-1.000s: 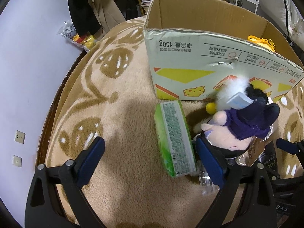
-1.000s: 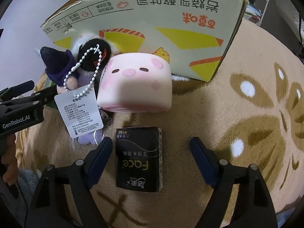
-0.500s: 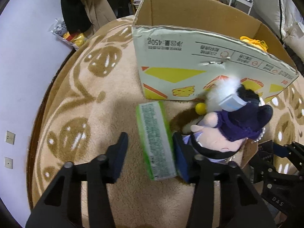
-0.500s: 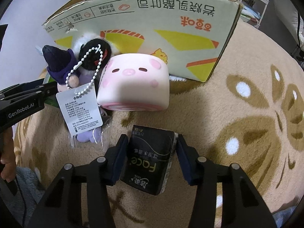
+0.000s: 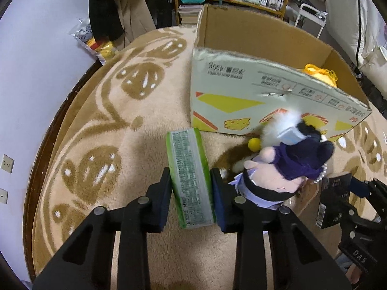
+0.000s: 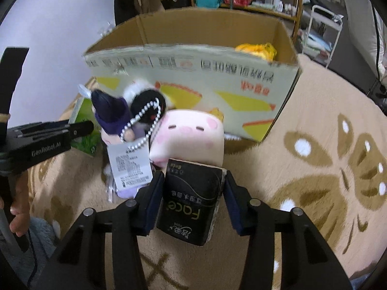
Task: Organize soft objects
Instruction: 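Lift both tissue packs over the box and open both tools to release them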
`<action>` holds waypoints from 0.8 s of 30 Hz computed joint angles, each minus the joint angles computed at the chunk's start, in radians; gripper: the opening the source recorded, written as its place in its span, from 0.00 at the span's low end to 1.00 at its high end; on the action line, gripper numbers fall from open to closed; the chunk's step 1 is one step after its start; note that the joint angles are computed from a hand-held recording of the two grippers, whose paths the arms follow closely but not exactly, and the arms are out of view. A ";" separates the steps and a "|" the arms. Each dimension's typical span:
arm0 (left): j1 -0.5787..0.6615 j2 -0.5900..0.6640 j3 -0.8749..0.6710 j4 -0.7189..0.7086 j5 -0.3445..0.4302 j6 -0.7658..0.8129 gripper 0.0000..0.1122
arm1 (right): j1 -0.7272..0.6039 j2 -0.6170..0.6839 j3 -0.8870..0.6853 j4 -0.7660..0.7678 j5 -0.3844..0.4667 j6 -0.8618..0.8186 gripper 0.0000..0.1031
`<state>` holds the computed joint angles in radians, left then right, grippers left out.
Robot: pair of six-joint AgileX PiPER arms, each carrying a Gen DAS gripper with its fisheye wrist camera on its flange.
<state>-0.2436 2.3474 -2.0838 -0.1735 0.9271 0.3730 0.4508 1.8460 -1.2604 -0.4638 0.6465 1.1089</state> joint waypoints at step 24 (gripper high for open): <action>0.014 -0.464 0.668 -0.745 -0.641 0.767 0.26 | 0.110 -0.203 0.105 -0.722 0.094 0.604 0.49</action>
<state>-0.2291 1.8839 -1.4155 -0.9188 0.2857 1.1403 0.5603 1.6430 -1.1549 -1.1855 0.7407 1.7129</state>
